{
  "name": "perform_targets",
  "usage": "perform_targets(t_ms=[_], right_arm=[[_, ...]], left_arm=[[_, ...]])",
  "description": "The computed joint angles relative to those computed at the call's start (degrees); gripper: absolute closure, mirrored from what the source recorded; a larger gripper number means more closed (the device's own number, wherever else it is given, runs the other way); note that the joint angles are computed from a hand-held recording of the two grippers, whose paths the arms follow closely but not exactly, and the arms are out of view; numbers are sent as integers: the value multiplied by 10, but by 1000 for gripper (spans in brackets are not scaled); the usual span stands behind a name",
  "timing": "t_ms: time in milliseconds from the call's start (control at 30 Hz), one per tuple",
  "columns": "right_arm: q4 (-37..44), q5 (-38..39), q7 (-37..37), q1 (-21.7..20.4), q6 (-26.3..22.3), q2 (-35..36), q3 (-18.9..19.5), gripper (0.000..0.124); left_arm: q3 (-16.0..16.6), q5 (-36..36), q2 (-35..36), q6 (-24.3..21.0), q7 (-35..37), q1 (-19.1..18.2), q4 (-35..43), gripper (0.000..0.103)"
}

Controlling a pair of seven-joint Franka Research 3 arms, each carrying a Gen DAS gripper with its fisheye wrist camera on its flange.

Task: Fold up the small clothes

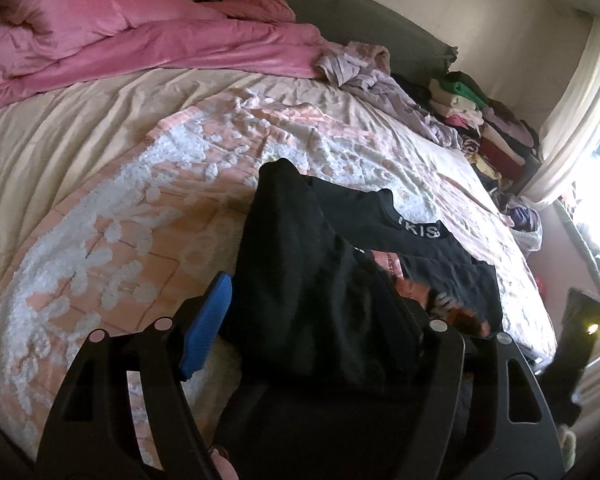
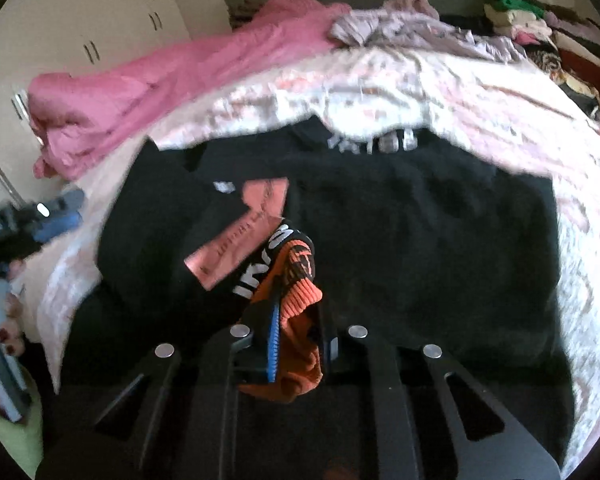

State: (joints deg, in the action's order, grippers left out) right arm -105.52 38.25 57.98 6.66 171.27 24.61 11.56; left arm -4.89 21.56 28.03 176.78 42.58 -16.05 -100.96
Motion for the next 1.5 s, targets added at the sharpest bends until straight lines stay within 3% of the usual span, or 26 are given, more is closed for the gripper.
perform_targets(t_ms=[200, 400, 600, 900, 1133, 1300, 1333, 1433, 1500], right_arm=[[0, -8, -10, -9, 29, -25, -12, 110], [-2, -68, 50, 18, 51, -27, -67, 110], [-19, -110, 103, 21, 75, -27, -85, 110], [-30, -187, 173, 55, 87, -20, -134, 110], [-27, -247, 239, 110, 82, -7, -207, 109], [-25, -274, 266, 117, 76, -1, -223, 108], [-25, -283, 279, 130, 74, 1, -240, 107], [-23, -333, 348, 216, 65, 16, -346, 102], [-22, -351, 371, 222, 58, 19, -361, 96]], left_arm=[[5, 2, -2, -1, -4, -2, -2, 39], [-6, -2, 4, -10, 7, 3, 6, 39], [-14, -3, 14, -26, 19, 1, 24, 39], [-35, -2, 62, -86, 76, -11, 108, 39], [-50, -14, 107, -132, 127, -19, 181, 39], [-54, -27, 143, -169, 162, -31, 235, 39], [-53, -29, 149, -173, 165, -34, 244, 39], [-48, -33, 164, -189, 172, -41, 265, 39], [-48, -36, 168, -194, 177, -43, 269, 39]])
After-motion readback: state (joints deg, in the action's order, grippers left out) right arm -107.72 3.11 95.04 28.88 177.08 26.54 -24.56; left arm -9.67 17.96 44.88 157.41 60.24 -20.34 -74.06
